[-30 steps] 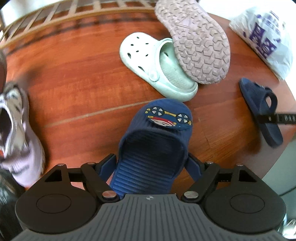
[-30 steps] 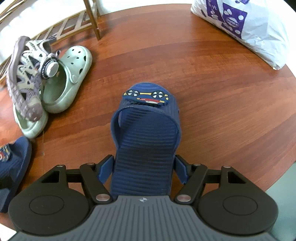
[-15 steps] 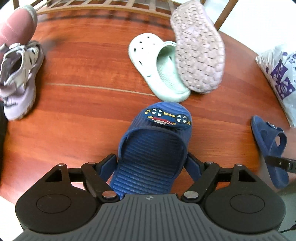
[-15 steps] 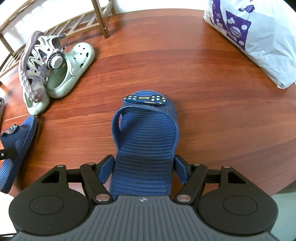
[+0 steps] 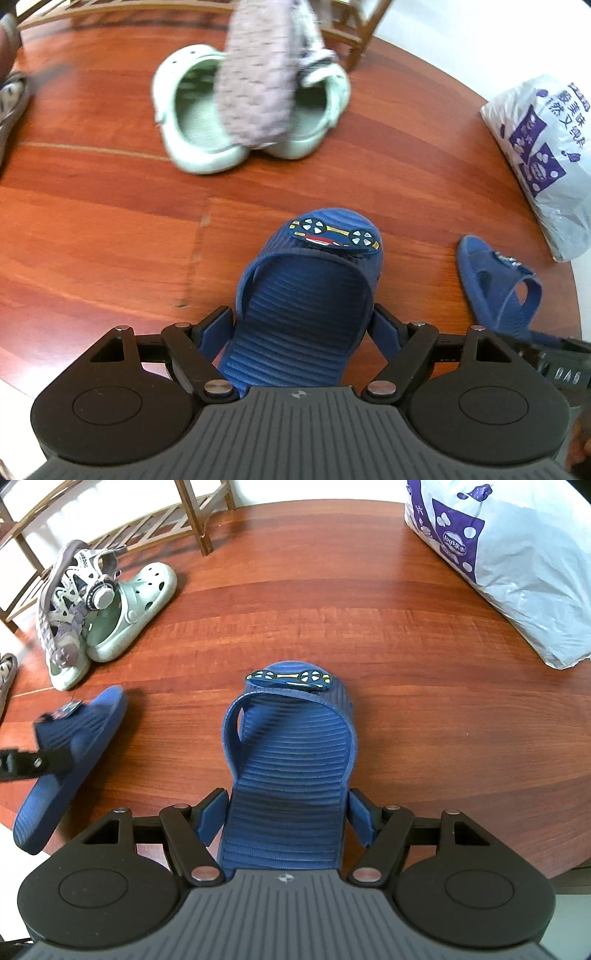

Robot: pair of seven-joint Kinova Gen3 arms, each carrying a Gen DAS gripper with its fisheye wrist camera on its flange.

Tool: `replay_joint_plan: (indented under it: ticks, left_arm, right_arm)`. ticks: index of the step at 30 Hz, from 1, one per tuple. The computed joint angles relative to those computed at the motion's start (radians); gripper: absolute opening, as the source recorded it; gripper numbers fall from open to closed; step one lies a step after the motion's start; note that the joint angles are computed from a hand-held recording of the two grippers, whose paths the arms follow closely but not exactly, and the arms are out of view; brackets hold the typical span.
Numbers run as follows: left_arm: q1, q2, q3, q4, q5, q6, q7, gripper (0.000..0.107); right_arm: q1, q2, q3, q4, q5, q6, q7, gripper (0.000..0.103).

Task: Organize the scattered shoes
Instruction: 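Carry the slippers and set the left tool's slipper beside the right tool's slipper, then open both tools to release the paired blue slippers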

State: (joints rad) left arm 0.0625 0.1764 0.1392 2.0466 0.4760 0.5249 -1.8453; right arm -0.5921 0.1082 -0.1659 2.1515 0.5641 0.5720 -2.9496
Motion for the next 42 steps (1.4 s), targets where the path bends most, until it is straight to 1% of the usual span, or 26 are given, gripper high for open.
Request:
replay_joint_plan:
  ticks: [5, 7, 10, 13, 15, 21, 26, 30, 34, 36, 42]
  left_arm:
    - [0.067, 0.036, 0.009, -0.040, -0.060, -0.003, 0.101, 0.081]
    - [0.104, 0.050, 0.004, -0.054, -0.103, -0.012, 0.168, 0.081]
    - [0.137, 0.073, 0.009, -0.072, -0.140, -0.016, 0.241, 0.081]
    - [0.158, 0.088, 0.027, -0.079, -0.162, -0.018, 0.274, 0.081]
    - [0.164, 0.100, 0.042, -0.088, -0.160, -0.012, 0.281, 0.081]
    - [0.136, 0.129, 0.092, -0.110, -0.092, 0.014, 0.224, 0.082]
    - [0.100, 0.154, 0.114, -0.138, -0.014, 0.076, 0.154, 0.081]
    - [0.088, 0.167, 0.115, -0.154, 0.030, 0.122, 0.108, 0.082]
    - [0.088, 0.150, 0.108, -0.152, 0.051, 0.132, 0.072, 0.082]
    - [0.083, 0.138, 0.104, -0.146, 0.064, 0.138, 0.045, 0.082]
    - [0.090, 0.118, 0.070, -0.127, 0.054, 0.133, 0.051, 0.081]
  right_arm:
    - [0.000, -0.004, 0.000, 0.023, 0.010, -0.030, -0.018, 0.075]
    - [-0.005, 0.000, 0.000, 0.028, 0.022, -0.036, -0.028, 0.075]
    - [-0.011, 0.005, 0.000, 0.032, 0.028, -0.048, -0.034, 0.075]
    - [-0.018, 0.010, 0.003, 0.033, 0.031, -0.053, -0.041, 0.075]
    - [-0.021, 0.010, 0.005, 0.035, 0.035, -0.056, -0.047, 0.075]
    - [-0.030, 0.016, 0.008, 0.035, 0.049, -0.049, -0.053, 0.075]
    - [-0.031, 0.017, 0.011, 0.034, 0.051, -0.042, -0.054, 0.075]
    - [-0.025, 0.017, 0.014, 0.036, 0.054, -0.042, -0.052, 0.075]
    - [-0.030, 0.020, 0.016, 0.037, 0.072, -0.034, -0.077, 0.075]
    - [-0.022, 0.021, 0.016, 0.039, 0.060, -0.041, -0.065, 0.075]
    - [-0.018, 0.020, 0.023, 0.050, 0.069, -0.060, -0.078, 0.075]
